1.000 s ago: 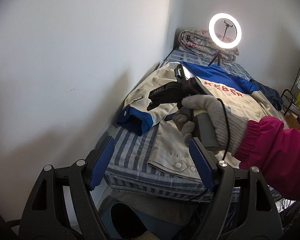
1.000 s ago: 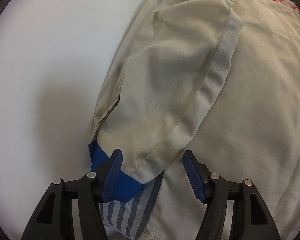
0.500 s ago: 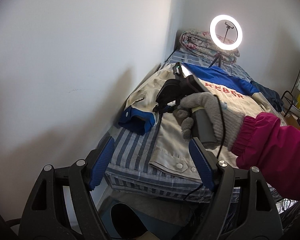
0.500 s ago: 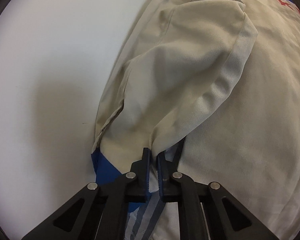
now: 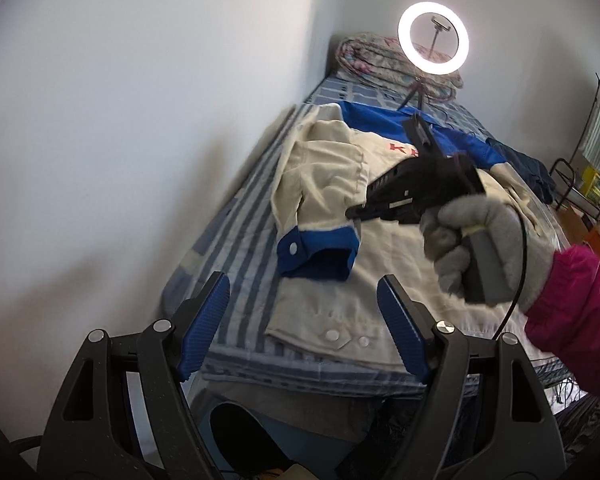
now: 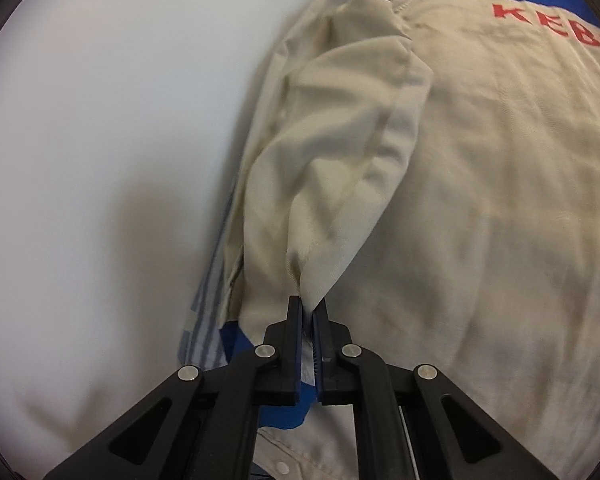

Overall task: Fold large clothes
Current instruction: 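Reach to the blue cuff of a jacket sleeve and grasp it with the right tool, then open the right tool while the left tool grasps the same blue cuff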

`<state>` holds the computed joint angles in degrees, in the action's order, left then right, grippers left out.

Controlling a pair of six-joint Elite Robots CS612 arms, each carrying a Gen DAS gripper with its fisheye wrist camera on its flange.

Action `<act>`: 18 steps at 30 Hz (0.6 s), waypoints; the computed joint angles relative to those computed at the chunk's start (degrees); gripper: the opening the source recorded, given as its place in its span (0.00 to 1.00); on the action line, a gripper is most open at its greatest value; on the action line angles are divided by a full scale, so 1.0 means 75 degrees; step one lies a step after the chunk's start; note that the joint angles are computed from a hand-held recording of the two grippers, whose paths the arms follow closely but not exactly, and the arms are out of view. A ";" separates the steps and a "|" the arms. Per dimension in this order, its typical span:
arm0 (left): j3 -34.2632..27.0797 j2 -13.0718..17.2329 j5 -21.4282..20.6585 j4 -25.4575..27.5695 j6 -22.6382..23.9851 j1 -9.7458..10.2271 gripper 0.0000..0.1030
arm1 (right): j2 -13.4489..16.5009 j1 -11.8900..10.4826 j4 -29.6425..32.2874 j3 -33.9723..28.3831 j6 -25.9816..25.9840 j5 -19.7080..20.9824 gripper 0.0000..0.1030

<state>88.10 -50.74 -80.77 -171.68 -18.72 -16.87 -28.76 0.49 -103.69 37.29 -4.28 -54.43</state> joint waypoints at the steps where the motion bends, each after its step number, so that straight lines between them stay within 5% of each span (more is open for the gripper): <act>1: -0.0219 0.0083 -0.0171 0.0262 0.0027 0.0031 0.69 | -0.0012 -0.0035 0.0047 0.0048 0.0047 0.0043 0.02; 8: -0.2078 0.1067 -0.0767 0.2377 -0.0256 0.0277 0.65 | -0.0127 -0.0217 -0.0104 0.0647 -0.0217 0.0384 0.02; 11: -0.2749 0.1542 -0.1336 0.3066 -0.0886 0.0473 0.65 | -0.0191 -0.0310 -0.0114 0.0801 -0.0528 0.0567 0.04; 15: -0.3494 0.2098 -0.2245 0.3512 -0.1812 0.0733 0.65 | -0.0541 -0.0561 -0.0166 0.1223 -0.1036 0.0707 0.12; 18: -0.4028 0.2417 -0.2123 0.3983 -0.1844 0.0735 0.65 | -0.0614 -0.0737 -0.0358 0.1341 -0.1001 0.0832 0.25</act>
